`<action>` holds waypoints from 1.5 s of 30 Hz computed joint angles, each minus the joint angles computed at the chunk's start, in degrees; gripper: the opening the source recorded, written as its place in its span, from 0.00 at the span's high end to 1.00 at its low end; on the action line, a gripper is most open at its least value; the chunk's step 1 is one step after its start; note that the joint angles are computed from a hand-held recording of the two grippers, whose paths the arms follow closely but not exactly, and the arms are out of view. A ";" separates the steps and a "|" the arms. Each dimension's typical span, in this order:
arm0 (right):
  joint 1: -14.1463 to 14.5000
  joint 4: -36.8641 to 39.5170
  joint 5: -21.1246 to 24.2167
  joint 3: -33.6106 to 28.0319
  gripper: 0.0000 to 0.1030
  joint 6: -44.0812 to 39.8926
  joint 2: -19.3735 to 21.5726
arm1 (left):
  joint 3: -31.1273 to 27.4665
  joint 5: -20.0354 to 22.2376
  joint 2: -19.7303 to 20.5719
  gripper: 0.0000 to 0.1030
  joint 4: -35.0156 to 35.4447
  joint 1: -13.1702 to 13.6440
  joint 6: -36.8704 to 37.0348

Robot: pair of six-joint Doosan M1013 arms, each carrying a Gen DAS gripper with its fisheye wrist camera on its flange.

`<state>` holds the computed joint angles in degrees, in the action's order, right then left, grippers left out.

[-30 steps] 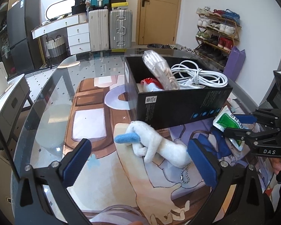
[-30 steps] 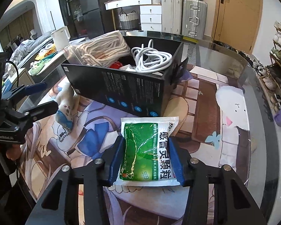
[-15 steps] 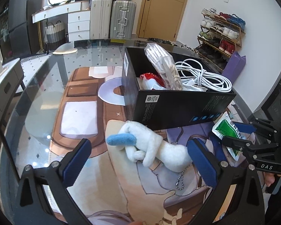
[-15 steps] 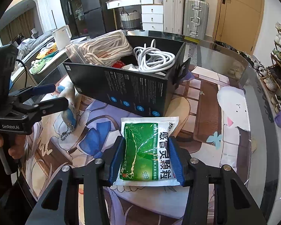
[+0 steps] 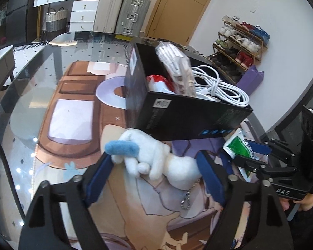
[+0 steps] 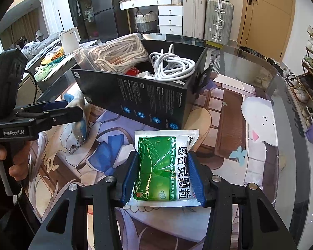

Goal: Organize soft objects
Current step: 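Lower the left gripper onto the white plush toy and close while the right holds the packet, then lift the plush toy with the left gripper while the right carries the packet over the box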

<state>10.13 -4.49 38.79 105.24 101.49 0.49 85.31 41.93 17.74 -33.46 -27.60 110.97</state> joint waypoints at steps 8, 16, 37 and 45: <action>0.06 -0.53 -0.22 0.19 0.53 0.49 -0.43 | 0.30 -0.17 -0.43 0.63 0.42 -0.04 0.61; 0.07 -0.32 -0.18 0.16 0.53 0.13 -0.55 | 0.57 -0.77 -0.65 0.63 0.80 -0.21 1.87; 0.25 -1.25 -0.96 0.21 0.53 0.65 -1.67 | 2.76 -2.80 -4.00 0.66 -4.25 0.04 9.67; 1.10 -2.34 -1.76 0.39 0.53 1.31 -2.61 | 3.34 -4.02 -5.19 0.66 -7.57 0.34 12.70</action>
